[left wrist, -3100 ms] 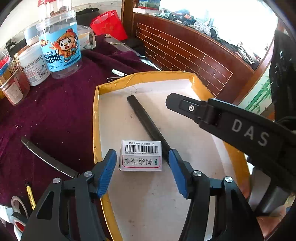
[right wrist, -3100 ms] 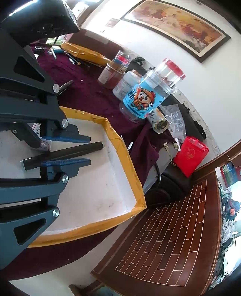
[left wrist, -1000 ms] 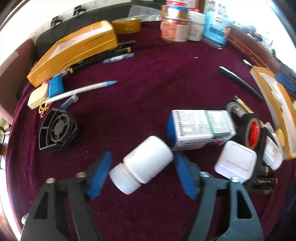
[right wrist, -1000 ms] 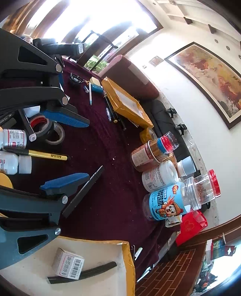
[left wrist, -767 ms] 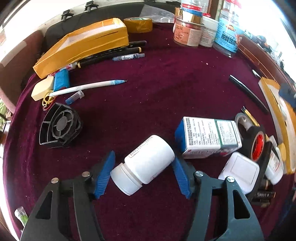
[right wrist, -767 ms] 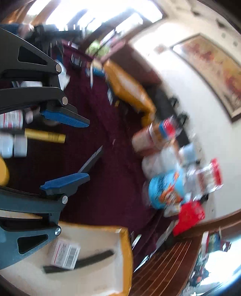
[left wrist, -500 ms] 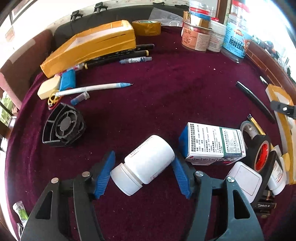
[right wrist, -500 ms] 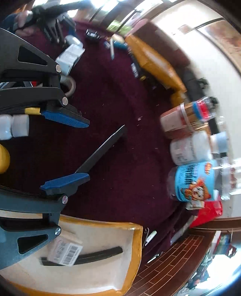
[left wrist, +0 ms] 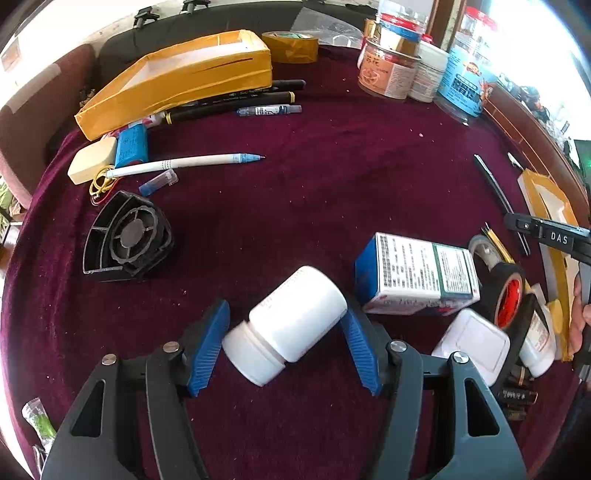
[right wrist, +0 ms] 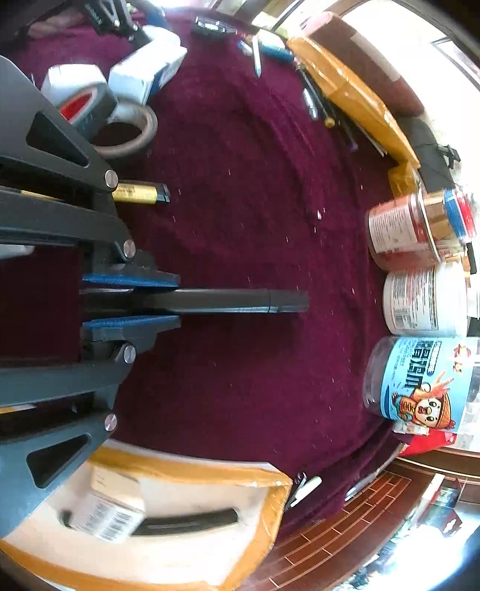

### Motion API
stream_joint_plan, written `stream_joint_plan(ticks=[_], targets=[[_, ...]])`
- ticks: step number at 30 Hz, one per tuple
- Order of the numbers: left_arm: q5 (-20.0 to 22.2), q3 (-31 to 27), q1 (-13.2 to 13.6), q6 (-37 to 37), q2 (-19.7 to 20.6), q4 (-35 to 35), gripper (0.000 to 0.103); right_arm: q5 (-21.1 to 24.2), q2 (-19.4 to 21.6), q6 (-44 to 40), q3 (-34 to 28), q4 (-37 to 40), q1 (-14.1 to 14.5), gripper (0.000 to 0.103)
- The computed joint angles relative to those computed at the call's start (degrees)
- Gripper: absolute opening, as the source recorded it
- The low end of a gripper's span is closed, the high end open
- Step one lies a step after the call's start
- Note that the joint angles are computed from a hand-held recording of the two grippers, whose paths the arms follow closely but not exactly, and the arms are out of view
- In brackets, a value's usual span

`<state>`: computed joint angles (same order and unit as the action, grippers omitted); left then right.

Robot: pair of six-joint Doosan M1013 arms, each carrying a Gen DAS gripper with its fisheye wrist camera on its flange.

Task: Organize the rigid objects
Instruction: 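Carry the pill bottle and black marker over to the cardboard tray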

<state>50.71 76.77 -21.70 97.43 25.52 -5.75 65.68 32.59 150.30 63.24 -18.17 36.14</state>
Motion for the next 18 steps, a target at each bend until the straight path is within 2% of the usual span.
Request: stream_joint_plan(ticks=[3,8,11,14,18], targets=[[0.17,0.13,-0.26,-0.67,-0.02,2.0,0.064,-1.32,-0.54,2.47,1.18,-0.71,0.42,0.013],[-2.92,1.69,-1.16,-2.11,-0.77,5.85,0.061,-0.89,-0.4,3.91,1.32,-4.5,1.62,0.013],[-4.6,2.18,-1.41,-4.38,-1.04,8.07,0.06,-2.45,-0.71,5.29,2.29,-6.65,1.93,0.012],[-5.96,2.07,-0.67,-4.57,-1.2,5.62,0.06,-7.86,-2.51,6.59,4.93,-6.45,1.62,0.012],[-7.18,2.06,0.05,-3.02,-1.44,0.42,0.06,-12.51,-4.4,9.01,7.3,-8.58,1.68,0.013]])
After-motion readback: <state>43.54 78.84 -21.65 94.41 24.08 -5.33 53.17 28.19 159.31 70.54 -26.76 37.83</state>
